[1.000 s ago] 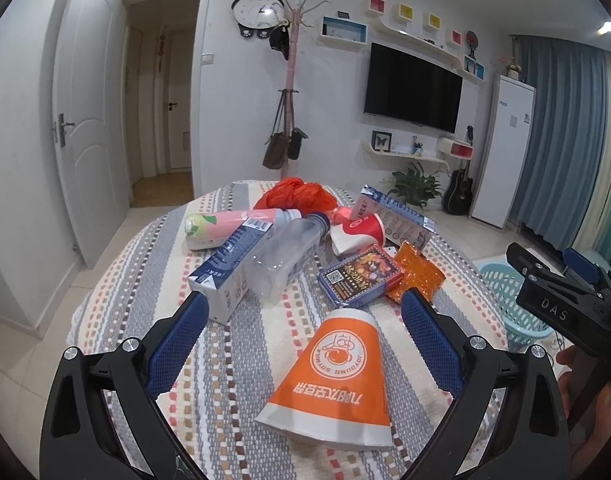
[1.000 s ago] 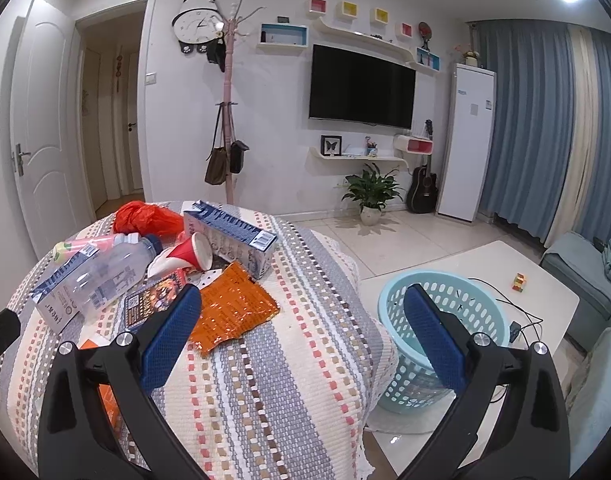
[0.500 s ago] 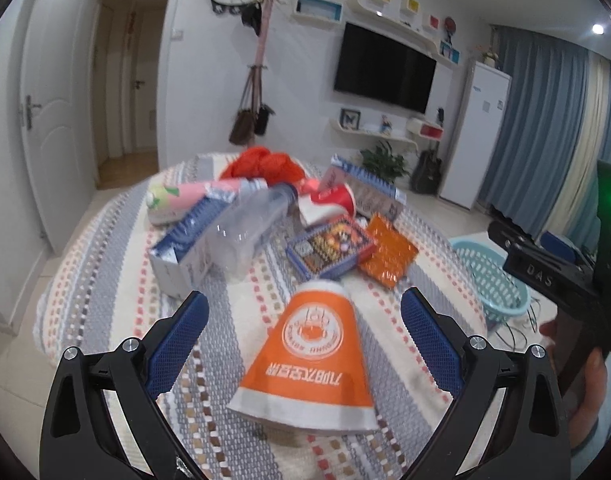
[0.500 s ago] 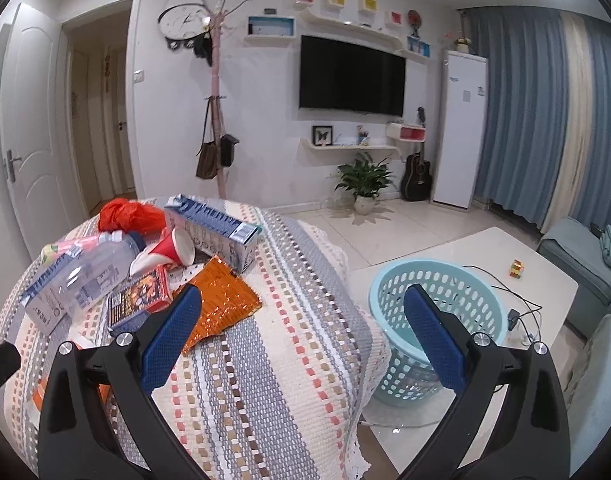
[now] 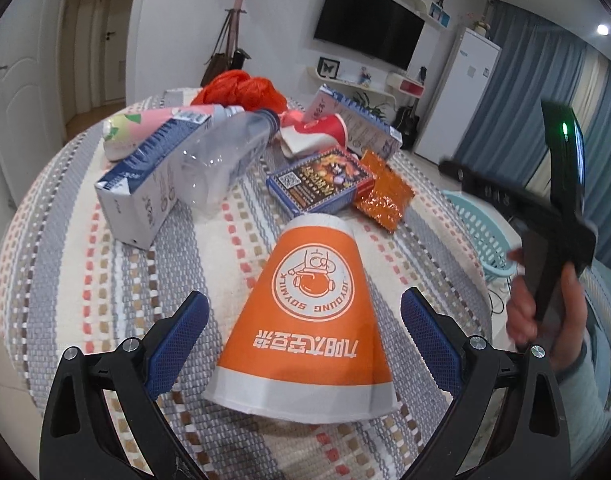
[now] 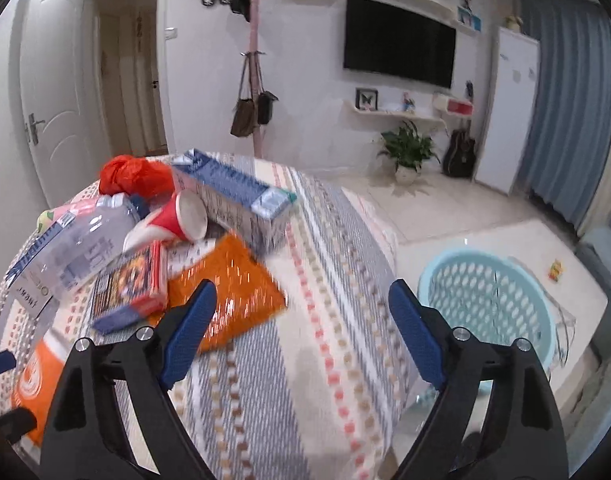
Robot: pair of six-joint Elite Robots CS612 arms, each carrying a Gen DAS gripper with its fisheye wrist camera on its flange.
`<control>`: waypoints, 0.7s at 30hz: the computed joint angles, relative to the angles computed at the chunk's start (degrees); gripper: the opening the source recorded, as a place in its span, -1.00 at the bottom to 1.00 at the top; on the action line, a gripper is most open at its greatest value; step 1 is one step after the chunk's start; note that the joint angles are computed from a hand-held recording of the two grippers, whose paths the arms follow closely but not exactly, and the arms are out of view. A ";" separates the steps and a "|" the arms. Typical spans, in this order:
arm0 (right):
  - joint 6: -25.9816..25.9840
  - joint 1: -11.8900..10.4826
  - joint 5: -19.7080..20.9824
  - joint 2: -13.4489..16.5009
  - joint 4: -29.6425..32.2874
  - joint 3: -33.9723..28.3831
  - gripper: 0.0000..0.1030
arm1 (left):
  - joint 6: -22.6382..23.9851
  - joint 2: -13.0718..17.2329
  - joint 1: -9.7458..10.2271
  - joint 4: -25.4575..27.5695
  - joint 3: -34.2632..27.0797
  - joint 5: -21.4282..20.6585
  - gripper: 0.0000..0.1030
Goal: Collect trash
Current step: 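Grasp the orange paper cone with the left tool while the right tool grasps the blue milk carton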
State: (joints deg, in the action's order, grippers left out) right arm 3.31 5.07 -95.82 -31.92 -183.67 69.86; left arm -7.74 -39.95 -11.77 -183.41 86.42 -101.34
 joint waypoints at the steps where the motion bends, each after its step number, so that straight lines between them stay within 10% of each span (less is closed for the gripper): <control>1: -1.14 -0.07 0.22 0.60 -0.16 -1.32 0.62 | 0.15 0.07 -0.02 0.56 -0.19 -0.04 0.82; 21: -13.14 -1.86 14.08 11.16 21.98 -26.21 0.62 | 3.64 1.48 -0.68 9.05 -3.86 0.24 0.56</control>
State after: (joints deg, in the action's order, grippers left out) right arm -9.82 3.20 -81.75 -20.76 -161.69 43.65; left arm -4.09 -38.47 -12.45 -174.36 82.55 -101.10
